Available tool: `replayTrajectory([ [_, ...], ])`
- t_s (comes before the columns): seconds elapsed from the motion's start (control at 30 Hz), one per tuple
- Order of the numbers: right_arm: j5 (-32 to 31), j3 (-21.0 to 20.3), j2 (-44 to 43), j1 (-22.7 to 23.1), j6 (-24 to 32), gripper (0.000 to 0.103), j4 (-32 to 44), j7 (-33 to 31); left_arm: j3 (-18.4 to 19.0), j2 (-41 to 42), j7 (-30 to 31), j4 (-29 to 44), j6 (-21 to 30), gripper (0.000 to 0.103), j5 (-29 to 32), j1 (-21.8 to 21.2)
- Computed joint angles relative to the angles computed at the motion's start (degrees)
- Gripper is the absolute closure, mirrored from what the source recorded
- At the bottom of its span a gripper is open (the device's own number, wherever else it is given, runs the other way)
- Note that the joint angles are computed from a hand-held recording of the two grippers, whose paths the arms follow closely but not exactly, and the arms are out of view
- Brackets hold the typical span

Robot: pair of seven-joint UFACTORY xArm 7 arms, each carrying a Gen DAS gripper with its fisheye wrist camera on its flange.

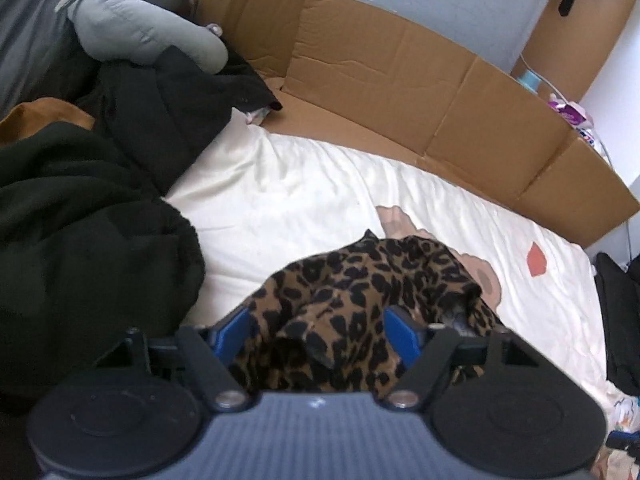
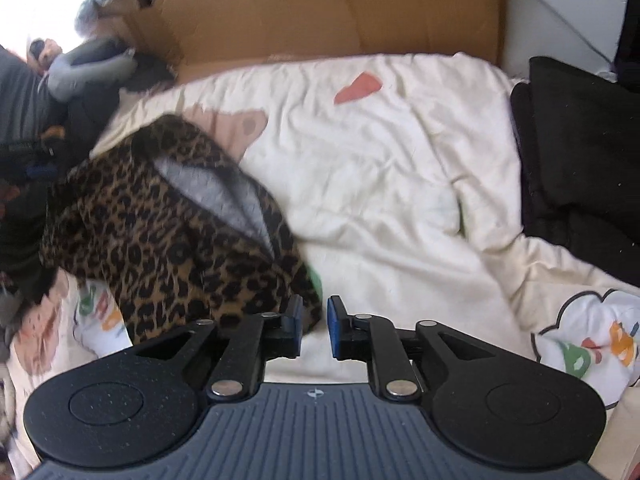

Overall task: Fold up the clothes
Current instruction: 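Grasp the jacket edge with the left gripper while the right gripper holds the lining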

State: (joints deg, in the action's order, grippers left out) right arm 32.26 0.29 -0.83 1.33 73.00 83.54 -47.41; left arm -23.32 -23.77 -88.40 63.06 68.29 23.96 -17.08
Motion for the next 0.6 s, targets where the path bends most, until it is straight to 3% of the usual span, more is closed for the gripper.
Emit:
replayTrajectory([
  [0.23,2.3,1.4,1.5,1.4,-1.7,0.081,1.3,-0.1,1.0,0.0,1.9,-2.7,-3.8,0.048,-0.1,-0.3],
  [0.27,2.7,1.6,1.7,1.6,-1.9,0.078,1.5,-0.2,1.2,0.1,2.3,-3.0,-4.1,0.049,-0.5,-0.4],
  [0.3,3.1,1.8,1.8,1.8,-2.1,0.067,1.7,-0.4,1.3,0.1,2.4,-3.3,-4.4,0.052,-0.9,-0.5],
  [0.37,3.8,2.2,2.2,2.2,-2.5,0.060,2.1,-0.7,1.4,0.1,2.2,-3.9,-4.9,0.054,-1.5,-0.5],
  [0.47,4.9,2.7,2.7,2.9,-3.1,0.057,2.7,-0.8,1.4,-0.2,1.7,-4.7,-5.1,0.069,-2.2,-0.5],
  [0.53,5.4,3.1,3.1,3.2,-3.3,0.057,3.0,-0.6,1.2,-0.5,1.1,-4.8,-4.8,0.087,-2.5,-0.4],
  [0.6,5.6,3.4,3.1,3.6,-3.6,0.057,2.9,-0.7,1.0,-1.0,0.6,-4.7,-4.7,0.091,-2.8,-0.4],
])
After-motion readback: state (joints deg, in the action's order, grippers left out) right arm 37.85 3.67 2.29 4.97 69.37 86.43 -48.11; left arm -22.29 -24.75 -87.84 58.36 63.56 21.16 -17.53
